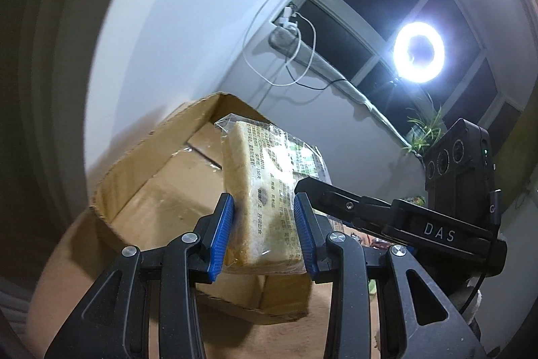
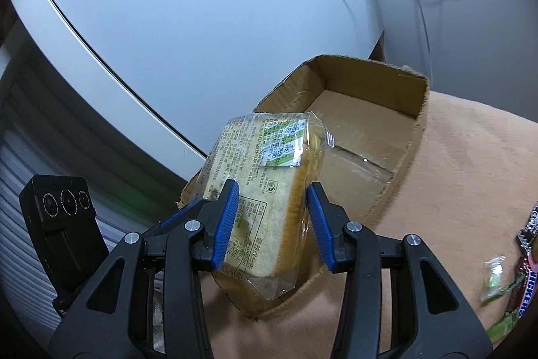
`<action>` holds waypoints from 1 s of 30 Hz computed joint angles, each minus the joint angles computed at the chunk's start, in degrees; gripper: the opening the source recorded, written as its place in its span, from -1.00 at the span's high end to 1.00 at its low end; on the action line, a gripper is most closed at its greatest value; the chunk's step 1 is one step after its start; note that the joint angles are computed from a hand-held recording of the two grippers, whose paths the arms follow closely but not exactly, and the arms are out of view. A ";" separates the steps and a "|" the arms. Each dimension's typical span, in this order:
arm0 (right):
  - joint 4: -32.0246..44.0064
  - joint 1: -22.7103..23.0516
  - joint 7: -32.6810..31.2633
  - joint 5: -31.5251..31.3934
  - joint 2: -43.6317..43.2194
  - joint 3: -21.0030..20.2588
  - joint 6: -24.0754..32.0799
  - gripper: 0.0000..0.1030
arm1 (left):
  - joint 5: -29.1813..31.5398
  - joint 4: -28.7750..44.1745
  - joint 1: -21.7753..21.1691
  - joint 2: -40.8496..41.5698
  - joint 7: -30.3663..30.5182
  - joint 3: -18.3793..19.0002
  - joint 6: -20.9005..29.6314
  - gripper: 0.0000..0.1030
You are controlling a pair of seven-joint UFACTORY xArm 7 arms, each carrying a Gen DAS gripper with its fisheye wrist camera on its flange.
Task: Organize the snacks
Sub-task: 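Lift the bread loaf with both grippers and carry it over the cardboard box, then open both grippers to drop the bread loaf into the box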
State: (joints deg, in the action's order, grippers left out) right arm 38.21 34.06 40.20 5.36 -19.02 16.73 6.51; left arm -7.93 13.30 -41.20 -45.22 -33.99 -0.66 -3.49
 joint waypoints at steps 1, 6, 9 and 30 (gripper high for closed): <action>-0.04 0.46 -0.38 0.30 0.20 -0.42 -0.15 0.13 | -0.11 -0.25 0.11 -0.56 -0.21 -0.07 0.40 0.34; 0.61 0.75 -0.90 0.52 1.15 -0.37 -0.20 0.13 | -0.29 0.09 0.86 -0.53 -0.40 -0.33 1.27 0.34; 1.36 -0.20 -0.37 0.02 1.76 0.19 0.90 0.07 | -0.28 0.56 1.83 -0.12 -0.56 -1.15 2.01 0.34; -4.87 -5.51 7.57 -7.40 -11.25 3.44 7.39 0.03 | 1.47 3.30 3.88 1.55 -1.17 -5.34 2.32 0.34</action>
